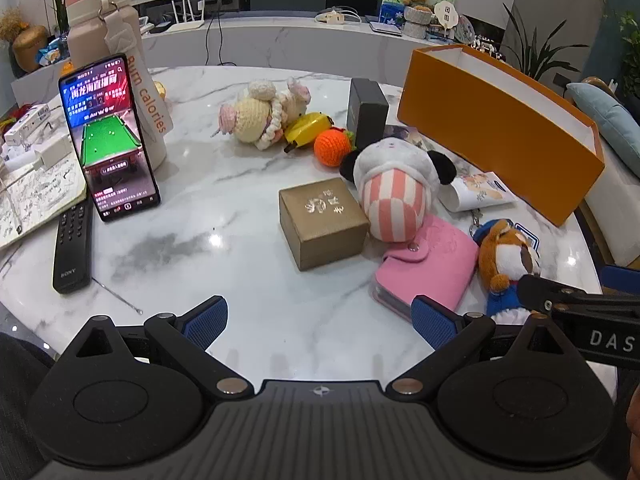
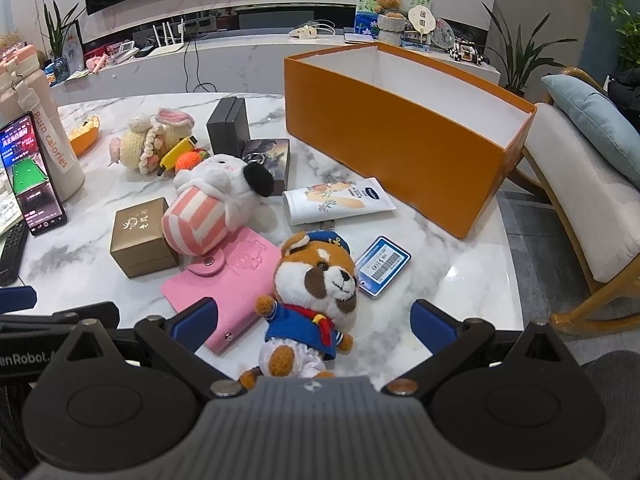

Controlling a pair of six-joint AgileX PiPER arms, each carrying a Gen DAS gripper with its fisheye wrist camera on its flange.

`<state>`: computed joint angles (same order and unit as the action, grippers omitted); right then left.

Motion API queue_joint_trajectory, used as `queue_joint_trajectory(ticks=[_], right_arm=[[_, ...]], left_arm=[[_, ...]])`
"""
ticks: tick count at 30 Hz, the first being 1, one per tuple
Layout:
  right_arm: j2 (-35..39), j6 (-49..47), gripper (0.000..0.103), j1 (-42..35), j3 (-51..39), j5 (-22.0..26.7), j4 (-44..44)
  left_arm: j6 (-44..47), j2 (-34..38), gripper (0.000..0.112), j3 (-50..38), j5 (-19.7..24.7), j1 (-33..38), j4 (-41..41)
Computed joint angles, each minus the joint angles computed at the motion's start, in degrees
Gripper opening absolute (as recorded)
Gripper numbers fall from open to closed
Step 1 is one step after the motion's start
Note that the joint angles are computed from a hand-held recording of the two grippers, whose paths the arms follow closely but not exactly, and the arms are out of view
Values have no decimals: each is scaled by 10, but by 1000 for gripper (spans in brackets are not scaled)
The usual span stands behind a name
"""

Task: Organize objects
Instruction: 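Move both tools toward the gold gift box and red-panda plush, then grasp the gold gift box with the left tool while the right tool grasps the red-panda plush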

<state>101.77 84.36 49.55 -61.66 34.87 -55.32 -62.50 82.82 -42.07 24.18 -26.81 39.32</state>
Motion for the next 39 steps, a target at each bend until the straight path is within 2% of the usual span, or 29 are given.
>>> queue_joint_trajectory(ticks=[10,15,21,24,27,32,35,39], right_arm=[[-5,18,102,-15,6,0,-18],[3,31,102,-26,7,-5,-37],[16,39,102,-43,0,-17,-49],[21,42,102,-48,-2,-24,-50],[27,43,102,-54,-2,-31,-52],[37,39,102,-63,-3,-40,-45],[41,33,102,-66,-4,-49,-38],[48,25,102,-66,-8,-60,-37]], left_arm=[[-61,52,103,-45,-13,17,82],[-171,94,103,-60,-32,27,164],[-232,133,103,-90,-56,61,165],[-207,165,103,-127,-39,64,138],[-171,189,103,-154,-39,67,107],[-167,216,103,-176,-39,73,103],[-100,236,103,-197,-12,78,47],[-112,230,103,-174,-45,86,56]])
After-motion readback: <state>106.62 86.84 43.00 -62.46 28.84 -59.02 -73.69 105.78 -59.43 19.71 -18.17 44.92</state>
